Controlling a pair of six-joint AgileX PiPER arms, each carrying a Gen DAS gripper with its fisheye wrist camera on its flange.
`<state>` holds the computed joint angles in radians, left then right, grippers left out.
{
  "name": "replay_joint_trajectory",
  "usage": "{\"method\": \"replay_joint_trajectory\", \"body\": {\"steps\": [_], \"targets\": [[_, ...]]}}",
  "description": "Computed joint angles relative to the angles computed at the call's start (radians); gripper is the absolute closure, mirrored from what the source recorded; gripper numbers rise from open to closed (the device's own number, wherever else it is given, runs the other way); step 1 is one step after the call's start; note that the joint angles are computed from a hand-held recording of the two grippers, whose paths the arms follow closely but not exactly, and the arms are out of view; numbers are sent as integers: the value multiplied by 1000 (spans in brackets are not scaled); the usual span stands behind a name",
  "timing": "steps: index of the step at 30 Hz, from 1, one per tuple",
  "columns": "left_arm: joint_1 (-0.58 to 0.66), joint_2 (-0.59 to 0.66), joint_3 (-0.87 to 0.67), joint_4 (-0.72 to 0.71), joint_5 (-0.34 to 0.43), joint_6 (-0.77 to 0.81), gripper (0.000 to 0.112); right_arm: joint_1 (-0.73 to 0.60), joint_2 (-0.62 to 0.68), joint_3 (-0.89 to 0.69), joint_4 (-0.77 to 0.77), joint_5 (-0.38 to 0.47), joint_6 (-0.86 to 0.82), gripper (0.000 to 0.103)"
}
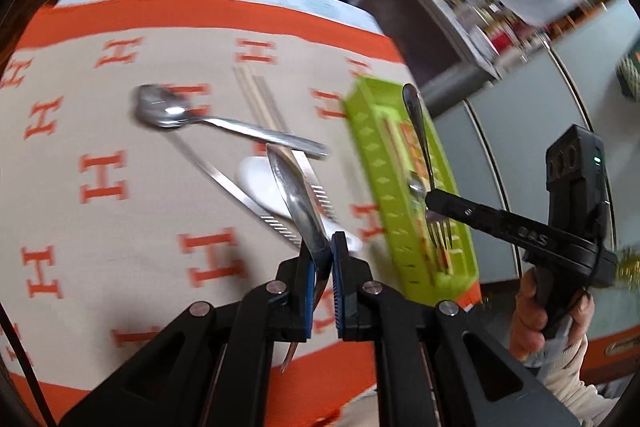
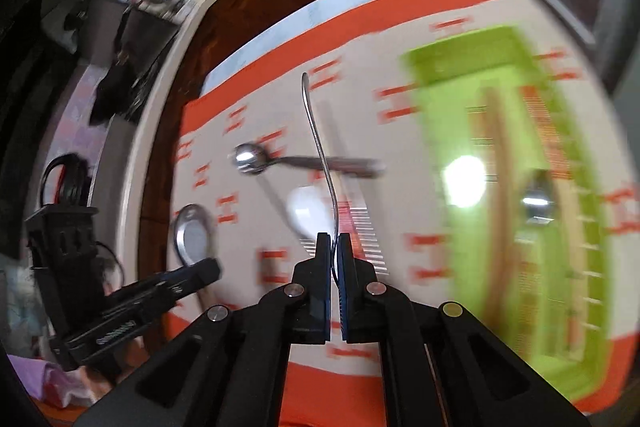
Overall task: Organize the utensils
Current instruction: 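Carry the left tool's spoon to the green tray while the right tool carries the fork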
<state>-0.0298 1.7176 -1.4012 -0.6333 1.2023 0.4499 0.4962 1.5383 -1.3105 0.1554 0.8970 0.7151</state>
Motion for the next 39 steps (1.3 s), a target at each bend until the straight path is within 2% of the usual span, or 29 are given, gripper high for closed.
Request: {"method": "replay_joint_trajectory", "body": {"steps": [3,7,15,19,25,31,34,39], "targets": [[-78,-4,-14,12,1,-36,107,-60,-102,111,-57,43,17,101],[-179,2,-40,37,-5,-93,107,-132,-149,207,-63,76,-9,101],[-309,71,-158,75,2,-226,107,-163,-127,264,-74,59,-22,98],[-347,120,-222,98,-7,-273,107,-173,-198,287,-64,38,-20,97],[-403,210,-328,108,-9,-338,107,-116,-352,286,-164,118,98,97],[-456,277,-390,132,-18,-382,107,-11,-455,224,-311,276,244,97],[-475,302,-399,150,-24,-398,107,-12,-506,242,-316,305,261,96],[-497,329,-398,186,-31,-408,107,-81,-562,303,-288,306,244,96]]}}
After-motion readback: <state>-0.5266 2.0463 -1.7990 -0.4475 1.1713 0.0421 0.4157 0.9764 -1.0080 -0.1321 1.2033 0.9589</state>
